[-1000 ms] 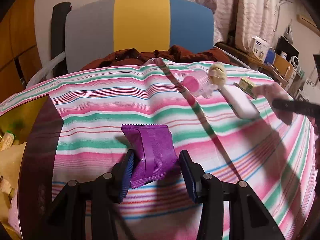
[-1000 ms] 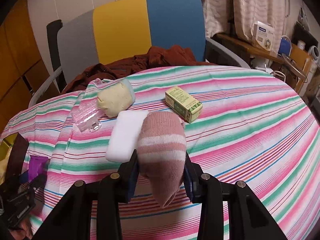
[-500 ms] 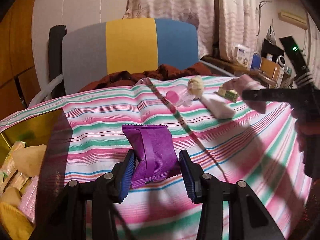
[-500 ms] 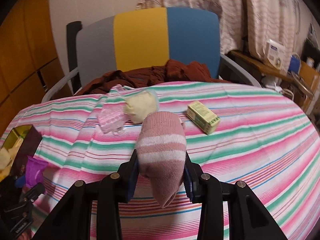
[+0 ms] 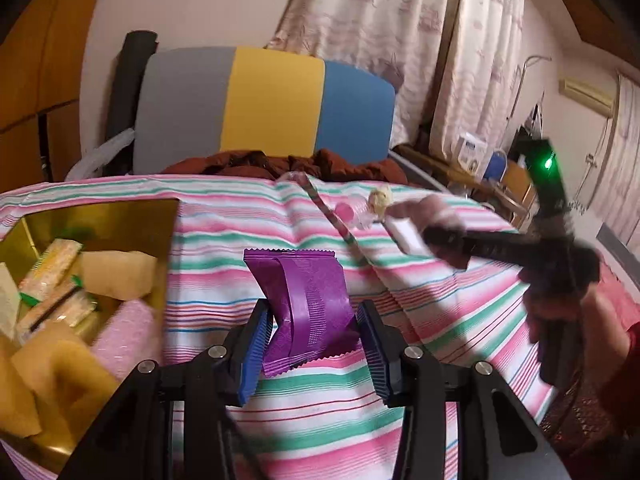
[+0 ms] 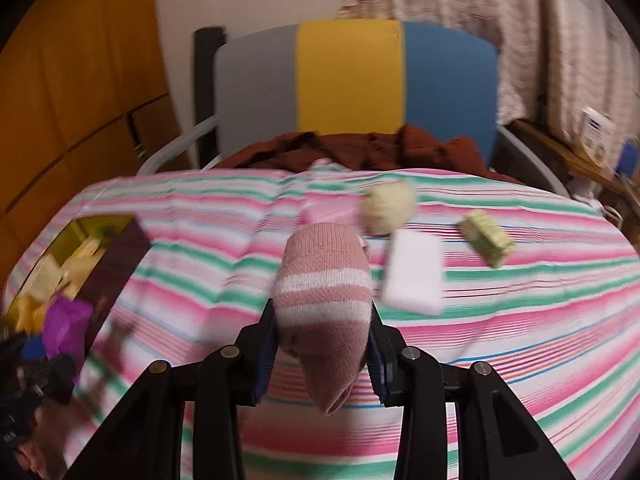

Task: Organize objects
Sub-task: 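Carry the purple packet and pink sock over the gold tray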

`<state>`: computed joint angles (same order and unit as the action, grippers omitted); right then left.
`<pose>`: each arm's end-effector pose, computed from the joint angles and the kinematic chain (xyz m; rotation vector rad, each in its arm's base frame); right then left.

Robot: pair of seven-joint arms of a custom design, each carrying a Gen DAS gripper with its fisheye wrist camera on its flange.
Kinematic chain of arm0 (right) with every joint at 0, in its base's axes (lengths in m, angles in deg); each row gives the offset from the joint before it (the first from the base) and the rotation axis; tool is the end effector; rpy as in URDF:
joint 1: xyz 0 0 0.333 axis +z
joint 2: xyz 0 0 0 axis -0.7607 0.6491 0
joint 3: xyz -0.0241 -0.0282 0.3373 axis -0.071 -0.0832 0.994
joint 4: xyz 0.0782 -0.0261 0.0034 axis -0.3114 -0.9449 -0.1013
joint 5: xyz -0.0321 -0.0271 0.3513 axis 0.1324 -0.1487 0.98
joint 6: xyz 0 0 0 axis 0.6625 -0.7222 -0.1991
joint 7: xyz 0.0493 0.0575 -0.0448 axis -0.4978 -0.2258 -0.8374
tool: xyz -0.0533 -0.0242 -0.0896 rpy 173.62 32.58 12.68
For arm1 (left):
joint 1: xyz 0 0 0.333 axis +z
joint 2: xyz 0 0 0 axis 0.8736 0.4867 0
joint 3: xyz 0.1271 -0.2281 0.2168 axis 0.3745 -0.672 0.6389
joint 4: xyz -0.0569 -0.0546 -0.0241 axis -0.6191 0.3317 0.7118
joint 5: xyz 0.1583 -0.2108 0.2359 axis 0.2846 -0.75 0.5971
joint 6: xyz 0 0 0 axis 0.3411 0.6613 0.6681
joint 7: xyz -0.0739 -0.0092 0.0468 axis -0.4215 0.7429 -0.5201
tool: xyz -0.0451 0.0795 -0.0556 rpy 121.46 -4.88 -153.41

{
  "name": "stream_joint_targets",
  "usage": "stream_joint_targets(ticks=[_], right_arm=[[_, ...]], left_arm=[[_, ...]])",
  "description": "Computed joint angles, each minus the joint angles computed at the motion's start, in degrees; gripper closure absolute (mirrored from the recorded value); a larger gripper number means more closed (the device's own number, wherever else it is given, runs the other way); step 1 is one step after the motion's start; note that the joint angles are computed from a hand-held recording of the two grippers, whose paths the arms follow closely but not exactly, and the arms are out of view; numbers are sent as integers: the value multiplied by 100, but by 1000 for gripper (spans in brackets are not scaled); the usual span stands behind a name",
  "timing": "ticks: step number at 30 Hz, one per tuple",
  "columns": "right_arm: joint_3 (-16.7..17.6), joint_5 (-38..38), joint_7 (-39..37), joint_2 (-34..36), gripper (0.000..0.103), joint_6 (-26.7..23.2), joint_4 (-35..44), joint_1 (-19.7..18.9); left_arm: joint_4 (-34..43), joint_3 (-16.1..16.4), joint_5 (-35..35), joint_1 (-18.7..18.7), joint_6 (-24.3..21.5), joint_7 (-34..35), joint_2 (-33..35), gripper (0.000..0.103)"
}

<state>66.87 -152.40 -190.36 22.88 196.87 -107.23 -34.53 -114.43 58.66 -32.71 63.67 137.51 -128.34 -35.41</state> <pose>0.5288 0.1922 0.3514 -1.5830 1.9026 -0.7679 0.5559 -0.0429 0.3473 -1.2247 2.2997 -1.3595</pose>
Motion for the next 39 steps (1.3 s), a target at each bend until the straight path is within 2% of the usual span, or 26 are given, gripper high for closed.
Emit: stream_joint_targets(ticks=[3,9,11,14,18,23,28,30,31,32,35,39], right_arm=[[100,301,-462,154,63,-4,243,151],[106,858,-1163,571,63,328,1003,527],[139,1287,-1698,772,63,420,1317,618],[373,2232,-2771,1168,63,474,1839,606],[919,3488,-4344,1820,63,140,2773,512],[1424,4692,-5769,2727,63,-386,4148,483],[1483,5454,-6687,3636,63,-1033,5652,719],[1442,5710,-6874,3877,57,-1166,6042,782],[1408,5824,-6922,3957,50,-1224,6166,813],[1318,5915,-6899,3964,46,-1213,6173,856],[1166,6101,-6716,3693,42,-700,5602,824],[564,6091,-6235,3088,40,-20,4535,1081]], left_arm=[[-61,93,36,165,-255,-86,-142,59],[88,270,187,448,-526,-468,-186,59],[208,320,278,566,-630,-623,-133,59],[477,372,418,750,-723,-897,14,59],[949,388,598,964,-609,-1234,334,59],[1721,266,1148,1141,-207,-1792,841,59],[2292,87,1697,1320,95,-2291,1233,59],[2426,9,1890,1382,182,-2528,1346,59],[2469,-43,1963,1423,200,-2618,1387,59],[2508,-92,2047,1459,212,-2720,1428,59],[2609,-214,2270,1529,300,-2965,1561,59],[2786,-319,2618,1551,412,-3321,1753,59]])
